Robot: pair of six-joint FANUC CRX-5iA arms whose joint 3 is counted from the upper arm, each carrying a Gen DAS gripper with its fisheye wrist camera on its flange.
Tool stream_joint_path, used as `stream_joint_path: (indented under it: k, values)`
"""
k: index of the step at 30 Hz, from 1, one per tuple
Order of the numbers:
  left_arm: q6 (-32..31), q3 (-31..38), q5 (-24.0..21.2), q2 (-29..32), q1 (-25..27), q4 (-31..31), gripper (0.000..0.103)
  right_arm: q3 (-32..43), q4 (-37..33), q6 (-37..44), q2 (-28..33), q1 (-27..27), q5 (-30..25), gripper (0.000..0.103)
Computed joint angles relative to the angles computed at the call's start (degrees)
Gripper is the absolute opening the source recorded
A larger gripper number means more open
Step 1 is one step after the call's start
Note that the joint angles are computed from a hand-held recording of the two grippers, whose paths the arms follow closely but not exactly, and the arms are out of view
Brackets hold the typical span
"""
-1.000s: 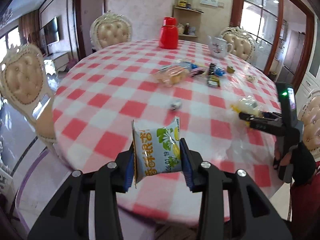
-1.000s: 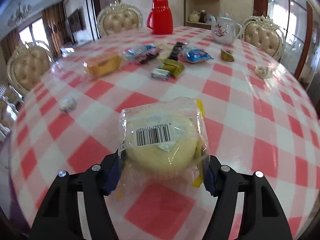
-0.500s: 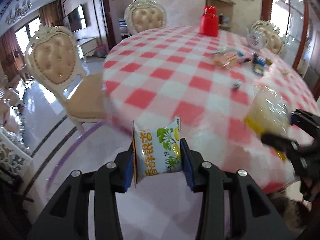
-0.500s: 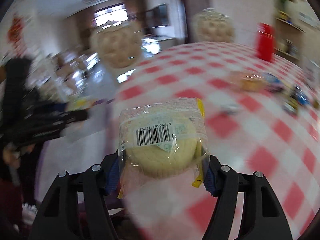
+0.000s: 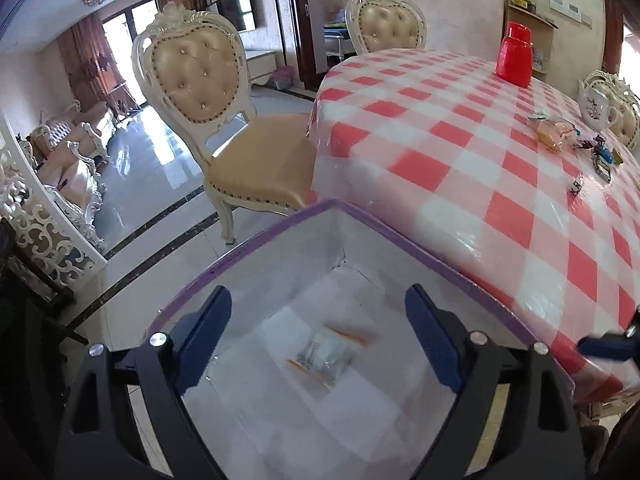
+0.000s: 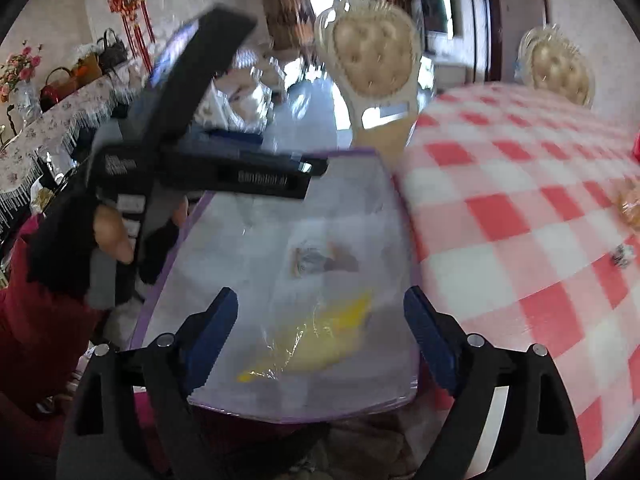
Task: Organize snacks
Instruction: 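Carry both snacks over the clear bin and open both tools, then grasp the white XIA WEI YI pastry packet with the right tool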
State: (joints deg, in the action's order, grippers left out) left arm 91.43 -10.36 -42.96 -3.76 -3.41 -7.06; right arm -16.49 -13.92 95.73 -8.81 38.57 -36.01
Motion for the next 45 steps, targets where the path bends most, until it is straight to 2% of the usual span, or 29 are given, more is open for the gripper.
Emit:
stream_joint_path:
  k: [2,4,5,7,9,13,16,20,23,26,29,32,35,38,41,43,45]
  values:
    - [1.19,-0.50,1.53,-0.70,-1.12,-0.65,0.092,-2.98,2.59,-3.53,-2.53,-1.09,4.07,0.083]
    - [3.95,-0.60,3.30,-1.31,-2.88,-2.14,0.097,-7.67,10.94,-13.18,-4.93,-1.55,9.02,0.083]
    - [3.61,-1.16,4.84,-1.70,-3.55,-0.94,0.098,-9.95,14.57,-17.97,-6.13,-2.66,10.99,0.084]
    - [2.14,-1.82,7.46,-1.87,-4.92,2.28,0.100,-12.48,16.91,-22.95,-8.15,-5.95,11.81,0.086]
    - [2.39,-0.99,8.75,-1.14,-7.16,4.05,0.101,-15.88,22.41,-31.04,-9.95,-9.16,13.32,0.086]
    - [0.55,3.87,9.39,4.03,-12.73,11.44,0.101,-18.66,26.68,-40.93,-11.96,-17.88,12.38,0.087]
    - [6.18,11.53,7.44,10.36,-18.12,8.91,0.101,-19.36,30.96,-47.52,-11.33,-23.31,11.50,0.088]
    - [14.00,18.81,5.95,18.27,-23.30,9.34,0.101,-18.79,31.01,-47.69,-10.22,-31.26,9.81,0.088]
    - [16.63,22.77,7.21,23.28,-26.66,10.58,0.101,-17.34,30.23,-46.82,-7.43,-37.01,10.45,0.088]
    - [15.04,29.47,6.72,29.12,-29.89,10.00,0.101,-12.75,23.86,-43.61,-3.26,-44.26,9.93,0.088]
    - [15.26,40.87,3.20,37.03,-33.35,6.42,0.101,-11.12,27.59,-47.35,0.12,-47.74,10.90,0.088]
    - [16.12,54.07,-0.82,45.90,-35.20,5.32,0.101,-4.83,21.85,-43.49,5.66,-52.62,9.75,0.088]
    - [18.29,63.69,-2.22,52.10,-35.22,5.89,0.101,1.77,20.33,-41.50,11.92,-55.90,8.37,0.088]
    - [18.36,64.74,1.28,53.86,-34.28,8.68,0.101,7.70,23.63,-44.14,18.14,-57.62,7.21,0.088]
    - [15.84,64.09,0.65,54.10,-32.84,12.33,0.101,14.84,25.07,-44.03,24.16,-58.92,4.69,0.089]
    - [17.78,63.46,0.69,53.59,-32.49,11.17,0.101,19.18,27.34,-45.31,28.01,-59.17,3.16,0.089]
    - [18.22,63.35,0.00,53.83,-31.85,12.82,0.101,24.07,28.62,-46.02,31.96,-59.37,1.01,0.089]
